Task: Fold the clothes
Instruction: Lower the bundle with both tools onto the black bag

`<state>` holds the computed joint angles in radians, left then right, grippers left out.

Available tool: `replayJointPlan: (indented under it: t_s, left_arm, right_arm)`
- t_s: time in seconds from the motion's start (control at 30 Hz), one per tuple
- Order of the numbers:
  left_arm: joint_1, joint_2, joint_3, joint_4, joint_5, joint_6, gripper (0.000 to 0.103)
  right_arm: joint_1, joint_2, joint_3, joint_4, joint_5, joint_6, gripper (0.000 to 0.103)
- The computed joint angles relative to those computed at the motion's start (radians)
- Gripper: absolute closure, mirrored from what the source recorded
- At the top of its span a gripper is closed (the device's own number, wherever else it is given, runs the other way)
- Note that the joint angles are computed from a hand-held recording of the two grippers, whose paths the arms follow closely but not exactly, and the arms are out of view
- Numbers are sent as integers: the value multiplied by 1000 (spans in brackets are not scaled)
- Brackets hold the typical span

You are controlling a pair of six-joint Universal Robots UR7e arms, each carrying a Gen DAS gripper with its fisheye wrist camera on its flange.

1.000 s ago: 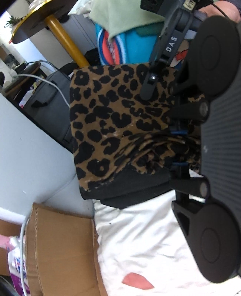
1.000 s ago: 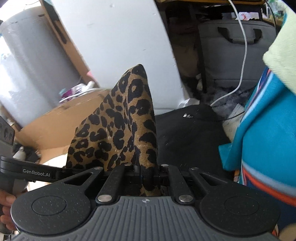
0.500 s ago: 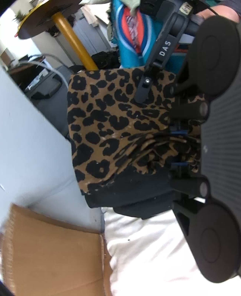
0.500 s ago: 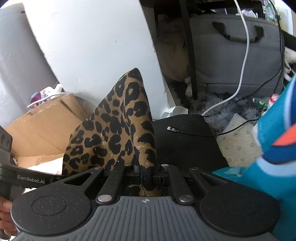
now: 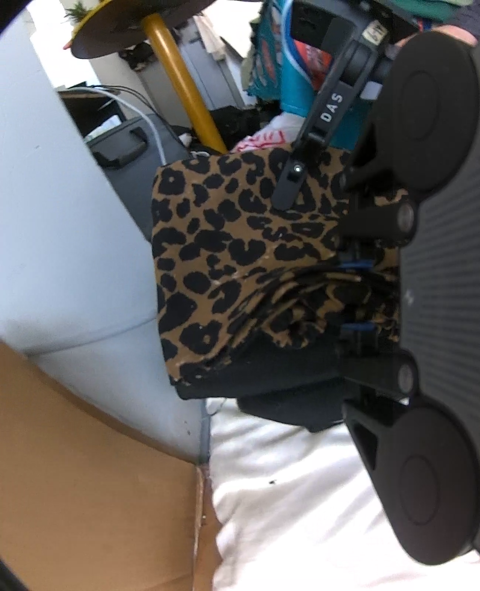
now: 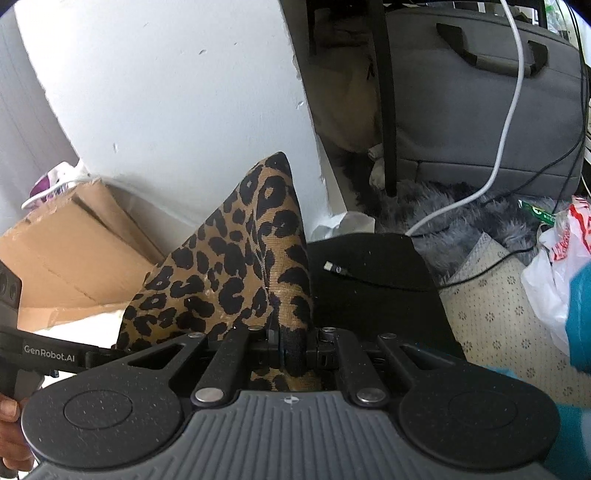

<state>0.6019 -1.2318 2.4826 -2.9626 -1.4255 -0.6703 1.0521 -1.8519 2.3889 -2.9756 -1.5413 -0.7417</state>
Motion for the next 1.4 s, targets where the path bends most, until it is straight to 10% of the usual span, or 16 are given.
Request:
replayJointPlan:
  t_s: [0.23,0.37,0.63,1.4]
  left_arm:
    - [57,40,-11,-21,-17,5,75]
    - [66,44,-12,-3,0,-12,59]
    - [-27,-70,-42,201,144,-28,58]
    - [-81,31,-83,217,221,119,97]
  right_arm:
    - [20,83,-43,-20,-37,26,95]
    - [34,124,-45,-117,-103,35,69]
    - [29,63,-19,-153,-64,-7,62]
    - [67,188,-69,-146,-90,-73,59]
